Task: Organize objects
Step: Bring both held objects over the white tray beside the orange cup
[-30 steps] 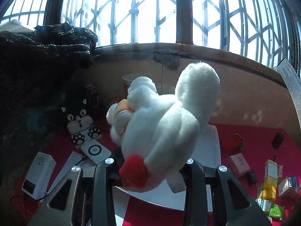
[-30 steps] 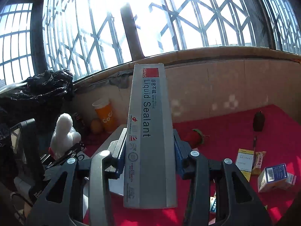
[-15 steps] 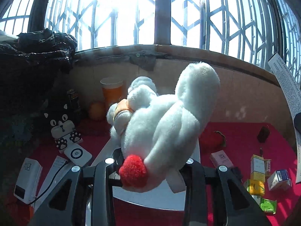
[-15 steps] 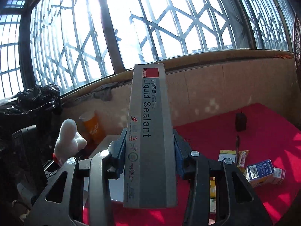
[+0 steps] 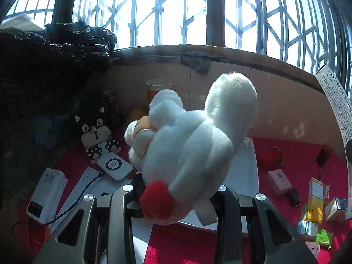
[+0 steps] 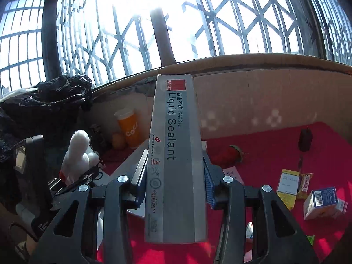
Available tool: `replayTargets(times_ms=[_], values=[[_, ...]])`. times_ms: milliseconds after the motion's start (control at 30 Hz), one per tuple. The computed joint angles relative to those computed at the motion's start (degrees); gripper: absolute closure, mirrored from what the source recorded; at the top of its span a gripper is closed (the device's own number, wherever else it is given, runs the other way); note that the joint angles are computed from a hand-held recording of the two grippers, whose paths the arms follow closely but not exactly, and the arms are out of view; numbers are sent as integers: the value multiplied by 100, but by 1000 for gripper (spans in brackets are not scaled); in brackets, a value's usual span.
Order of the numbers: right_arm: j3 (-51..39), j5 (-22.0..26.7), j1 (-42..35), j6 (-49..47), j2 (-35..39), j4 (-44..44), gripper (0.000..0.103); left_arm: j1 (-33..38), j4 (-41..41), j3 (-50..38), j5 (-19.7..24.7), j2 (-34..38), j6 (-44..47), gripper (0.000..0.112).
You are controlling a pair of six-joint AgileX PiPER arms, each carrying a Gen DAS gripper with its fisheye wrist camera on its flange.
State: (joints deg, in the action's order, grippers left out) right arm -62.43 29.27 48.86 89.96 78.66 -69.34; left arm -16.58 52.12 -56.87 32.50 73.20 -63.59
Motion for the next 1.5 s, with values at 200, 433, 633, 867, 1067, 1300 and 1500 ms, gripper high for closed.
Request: replayTargets(times_ms=[200, 433, 633, 867, 1067, 1300, 1500], values=[[543, 570, -60, 1267, -336, -747, 61, -615, 44, -620, -24, 607, 483, 77], [-374, 129, -315, 124, 293, 123, 61, 143, -222, -557, -134, 402, 717, 78], [-1670, -435, -128, -2085, 1345, 1778, 61, 1115, -315, 85, -209, 49, 420, 78], [-1911, -336, -148, -2361, 1664, 2267, 61, 1454, -911, -617, -334, 558, 1322, 78], [-2280, -37, -444, -2310, 1644, 2477, 61, 1454, -2609, -2373, -386, 1696, 3545, 78], [-2813, 84, -792, -3236, 2491, 3967, 61, 1492, -3497, -3024, -75, 2811, 4619, 78], [-4469, 825, -1015, -4505, 3791, 5078, 61, 1654, -3869, -3564, 165, 3313, 5171, 76]])
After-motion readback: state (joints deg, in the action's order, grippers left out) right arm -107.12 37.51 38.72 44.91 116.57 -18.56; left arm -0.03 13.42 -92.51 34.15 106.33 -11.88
